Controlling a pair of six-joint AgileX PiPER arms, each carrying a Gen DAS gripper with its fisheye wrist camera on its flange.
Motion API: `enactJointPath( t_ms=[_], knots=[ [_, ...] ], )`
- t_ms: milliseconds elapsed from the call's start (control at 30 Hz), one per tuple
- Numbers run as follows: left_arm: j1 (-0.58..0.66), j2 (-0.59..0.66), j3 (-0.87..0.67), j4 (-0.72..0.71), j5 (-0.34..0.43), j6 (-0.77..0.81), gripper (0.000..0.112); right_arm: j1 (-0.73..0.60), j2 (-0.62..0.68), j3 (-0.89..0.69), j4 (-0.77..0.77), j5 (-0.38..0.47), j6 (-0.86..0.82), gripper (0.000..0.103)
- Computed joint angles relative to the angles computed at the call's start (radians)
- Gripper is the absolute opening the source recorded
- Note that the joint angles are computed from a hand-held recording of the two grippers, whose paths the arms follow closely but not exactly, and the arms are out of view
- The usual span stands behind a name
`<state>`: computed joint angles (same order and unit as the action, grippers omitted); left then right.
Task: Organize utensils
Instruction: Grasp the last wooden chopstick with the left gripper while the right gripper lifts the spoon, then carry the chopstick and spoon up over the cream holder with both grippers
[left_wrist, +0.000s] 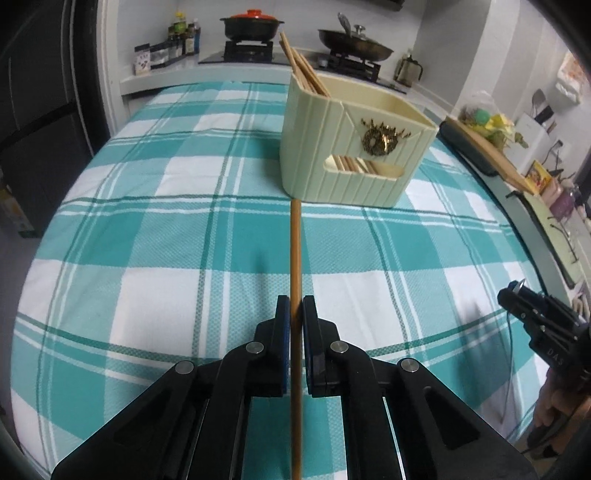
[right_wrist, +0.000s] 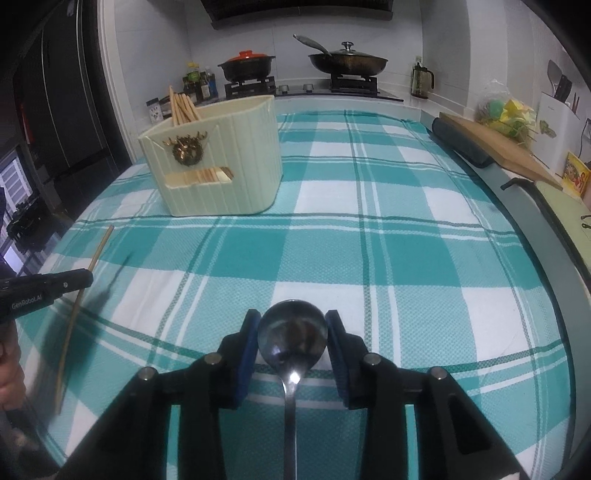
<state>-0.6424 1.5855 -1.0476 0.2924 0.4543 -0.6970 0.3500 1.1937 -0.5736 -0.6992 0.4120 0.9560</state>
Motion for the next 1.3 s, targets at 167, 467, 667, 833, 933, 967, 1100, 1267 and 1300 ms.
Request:
enactJointPath(
  t_ms=[167, 467, 667, 833, 933, 967, 1100, 1267, 1300],
  knots=[
    [-0.021, -0.103, 0.025, 0.065, 0.028, -0.062, 0.005, 0.064, -0.09, -0.005, 0.044, 0.046, -0.02, 0.036],
    [-0.07, -0.165, 0.041, 0.225, 0.09, -0.209, 0.005, 0.163, -0.153, -0.022, 0.04, 0.108, 0.017, 0.036],
    [-0.098, -0.18, 0.049, 0.28, 0.11, -0.252, 0.005, 0.194, -0.172, -0.026, 0.033, 0.14, 0.022, 0.036],
    [-0.109, -0.188, 0.049, 0.306, 0.123, -0.27, 0.005, 0.207, -0.182, -0.027, 0.032, 0.155, 0.027, 0.036],
    [-0.11, -0.208, 0.053, 0.303, 0.127, -0.267, 0.005, 0.218, -0.188, -0.028, 0.036, 0.164, 0.028, 0.036],
    [-0.109, -0.221, 0.054, 0.294, 0.128, -0.26, 0.005, 0.218, -0.187, -0.03, 0.036, 0.163, 0.028, 0.036],
    [-0.076, -0.288, 0.039, 0.174, 0.117, -0.145, 0.005, 0.262, -0.224, -0.05, 0.029, 0.209, 0.036, 0.036],
    [-0.023, -0.339, -0.024, 0.03, 0.123, 0.009, 0.005, 0.317, -0.27, -0.12, 0.017, 0.29, 0.014, 0.036],
    [-0.01, -0.341, -0.043, -0.003, 0.125, 0.046, 0.005, 0.318, -0.274, -0.139, 0.019, 0.299, 0.002, 0.036]
  ],
)
